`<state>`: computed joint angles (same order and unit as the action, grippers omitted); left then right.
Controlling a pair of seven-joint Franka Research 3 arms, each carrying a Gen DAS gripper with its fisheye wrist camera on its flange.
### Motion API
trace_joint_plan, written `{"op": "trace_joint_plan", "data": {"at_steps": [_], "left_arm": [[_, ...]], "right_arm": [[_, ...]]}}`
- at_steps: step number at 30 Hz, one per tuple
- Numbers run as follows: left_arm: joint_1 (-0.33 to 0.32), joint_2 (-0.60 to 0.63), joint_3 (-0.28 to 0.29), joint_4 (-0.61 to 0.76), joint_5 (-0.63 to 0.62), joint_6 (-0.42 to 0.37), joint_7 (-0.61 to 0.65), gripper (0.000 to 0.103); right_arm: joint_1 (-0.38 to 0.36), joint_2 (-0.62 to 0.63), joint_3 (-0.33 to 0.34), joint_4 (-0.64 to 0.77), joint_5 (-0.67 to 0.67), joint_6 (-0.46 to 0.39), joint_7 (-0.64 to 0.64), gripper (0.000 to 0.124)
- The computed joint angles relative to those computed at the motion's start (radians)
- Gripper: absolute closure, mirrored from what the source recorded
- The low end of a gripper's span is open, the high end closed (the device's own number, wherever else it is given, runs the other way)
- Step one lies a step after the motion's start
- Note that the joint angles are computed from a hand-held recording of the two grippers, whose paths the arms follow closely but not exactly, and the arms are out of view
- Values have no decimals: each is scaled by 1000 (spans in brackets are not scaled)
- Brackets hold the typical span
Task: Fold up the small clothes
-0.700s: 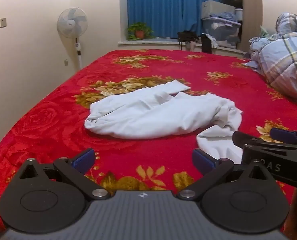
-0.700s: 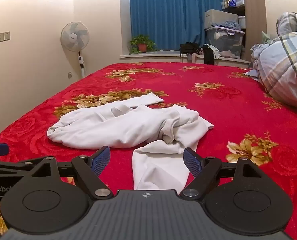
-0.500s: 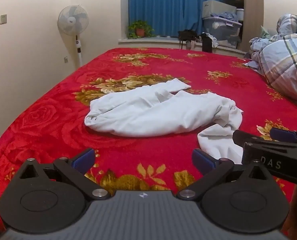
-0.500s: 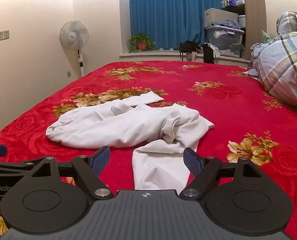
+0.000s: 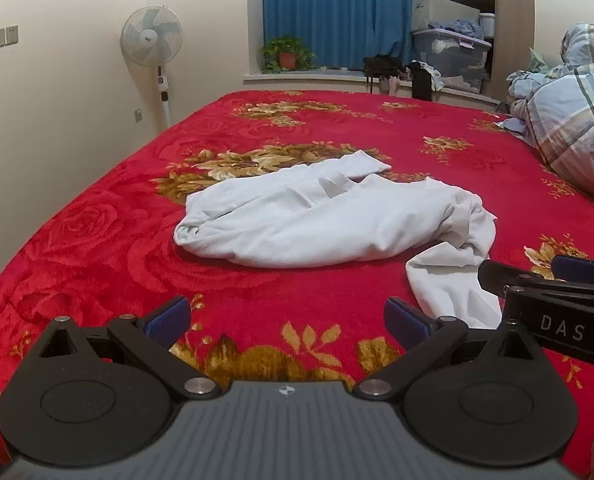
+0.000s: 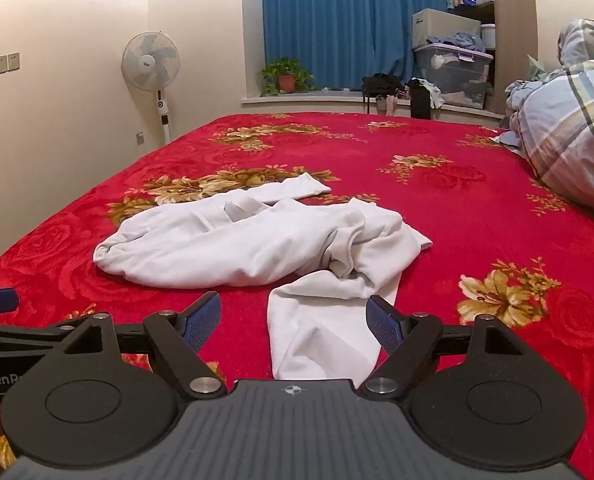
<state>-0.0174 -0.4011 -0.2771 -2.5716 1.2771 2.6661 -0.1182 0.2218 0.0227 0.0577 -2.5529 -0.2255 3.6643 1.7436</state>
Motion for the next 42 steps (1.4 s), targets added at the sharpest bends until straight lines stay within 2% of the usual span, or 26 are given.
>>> {"op": "trace_joint_plan", "data": {"at_steps": [36,39,42], "left_arm": [[-1,-1,-1,-9,-55,7,26,0],[4,1,2,-6,-64,9,35,0],[15,-5,-20,-5,-28,-22,-6,0]], "right_arm": [[5,-10,-2,-8,-23,-3,6,52],[-4,-8,-8,-5,-79,-3,48,56],[-21,-6,-16,5,-167,-13,130,61]]}}
